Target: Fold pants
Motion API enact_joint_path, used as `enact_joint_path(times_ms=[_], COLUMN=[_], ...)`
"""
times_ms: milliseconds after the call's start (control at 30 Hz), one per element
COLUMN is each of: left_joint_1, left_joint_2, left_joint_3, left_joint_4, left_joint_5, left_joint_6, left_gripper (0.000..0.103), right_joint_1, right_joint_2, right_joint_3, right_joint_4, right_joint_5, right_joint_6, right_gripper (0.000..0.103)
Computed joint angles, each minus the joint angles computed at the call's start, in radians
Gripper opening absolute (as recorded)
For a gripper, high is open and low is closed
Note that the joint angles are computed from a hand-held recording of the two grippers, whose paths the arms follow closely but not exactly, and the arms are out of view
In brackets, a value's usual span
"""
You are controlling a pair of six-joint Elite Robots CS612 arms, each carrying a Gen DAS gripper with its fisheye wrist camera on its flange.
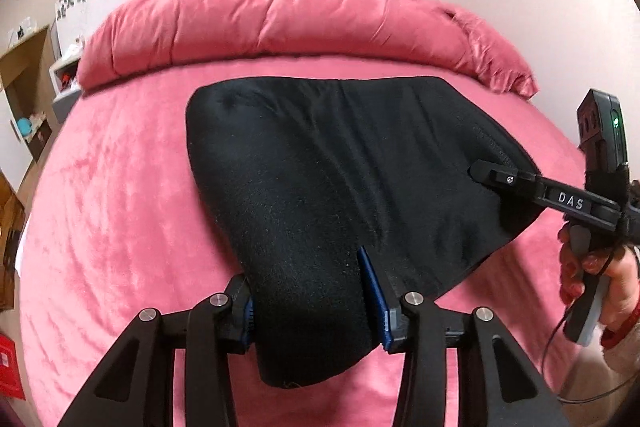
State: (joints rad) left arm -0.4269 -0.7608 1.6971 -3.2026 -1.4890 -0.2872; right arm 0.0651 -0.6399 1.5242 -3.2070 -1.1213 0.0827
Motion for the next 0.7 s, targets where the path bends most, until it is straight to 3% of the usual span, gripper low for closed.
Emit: enact_joint_path(times_ms=[33, 167, 233, 333, 533, 700], left_joint_1=[0.006, 0.006, 0.002, -0.006, -0.052, -0.091], left_joint_2=[0.013, 0.043, 0.046, 0.037, -0.012, -0.055], left_joint_3=[-0.006, 0.013, 0.02, 0.032, 0.109, 0.158], left_joint_4=[-0.003, -0.119, -0.145, -0.139, -0.134, -0.05], left_joint_5=[-0.011, 0.004, 0.022, 0.075, 0.216, 0.278], left_joint_6=[-0.014, 0.012, 0.02, -0.012, -0.073, -0.146], left_gripper=[0.048, 0.062, 0.064, 0.075, 0.076, 0.076], right_joint_1=[0.003, -0.014, -0.013, -0.006, -0.004, 0.025], right_joint_2=[0.01, 0.044, 0.044, 0.035, -0.024, -0.076], right_joint_3=[-0.013, -0.028, -0.024, -0.016, 0.08, 0.162], right_joint_4=[0.025, -0.002, -0.015, -0.017, -0.061, -0.095], right_joint_5=[-0.028, 0.004, -0.004, -0.037, -0.125, -0.218], right_joint_6=[0.002, 0.057, 0.042, 0.024, 0.105, 0.063], right_gripper=[0.05, 0.066, 0.066, 0.069, 0.075, 0.082])
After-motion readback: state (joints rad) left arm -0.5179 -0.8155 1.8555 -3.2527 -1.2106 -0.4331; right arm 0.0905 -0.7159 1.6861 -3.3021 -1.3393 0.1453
